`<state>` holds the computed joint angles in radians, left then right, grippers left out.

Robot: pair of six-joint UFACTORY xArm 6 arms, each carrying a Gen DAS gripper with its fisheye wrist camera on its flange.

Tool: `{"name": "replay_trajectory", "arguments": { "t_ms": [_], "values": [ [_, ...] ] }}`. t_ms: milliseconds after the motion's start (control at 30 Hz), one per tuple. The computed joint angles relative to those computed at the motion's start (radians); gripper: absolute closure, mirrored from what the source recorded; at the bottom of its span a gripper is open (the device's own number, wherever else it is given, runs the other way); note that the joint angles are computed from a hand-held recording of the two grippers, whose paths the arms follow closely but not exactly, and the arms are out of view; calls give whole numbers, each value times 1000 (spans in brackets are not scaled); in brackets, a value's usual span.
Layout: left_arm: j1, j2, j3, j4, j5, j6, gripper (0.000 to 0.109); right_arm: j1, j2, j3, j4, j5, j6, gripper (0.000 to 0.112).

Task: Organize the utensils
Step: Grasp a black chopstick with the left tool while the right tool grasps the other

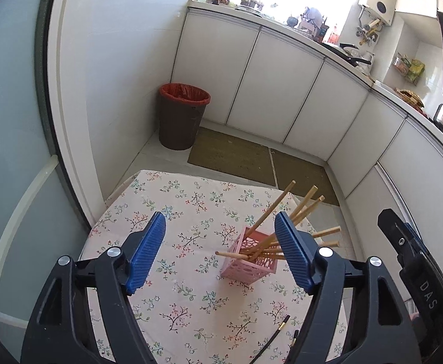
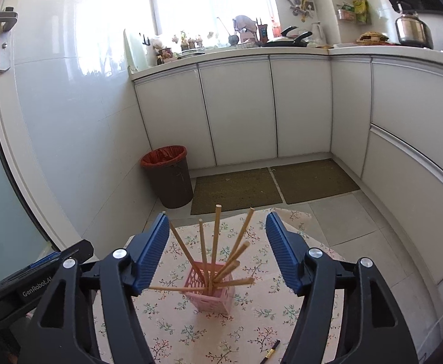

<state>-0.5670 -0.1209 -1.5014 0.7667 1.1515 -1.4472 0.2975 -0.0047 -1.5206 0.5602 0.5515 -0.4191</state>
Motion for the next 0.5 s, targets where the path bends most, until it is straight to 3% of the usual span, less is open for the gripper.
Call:
{"name": "replay_trajectory", "arguments": {
  "t_ms": [267, 500],
  "values": [
    [-64, 70, -53, -22, 77, 74, 19, -122, -147, 212, 134, 37, -99, 20],
    [-49, 157, -77, -200, 25, 197, 15, -269, -248, 394, 101, 128, -152, 18]
  ]
}}
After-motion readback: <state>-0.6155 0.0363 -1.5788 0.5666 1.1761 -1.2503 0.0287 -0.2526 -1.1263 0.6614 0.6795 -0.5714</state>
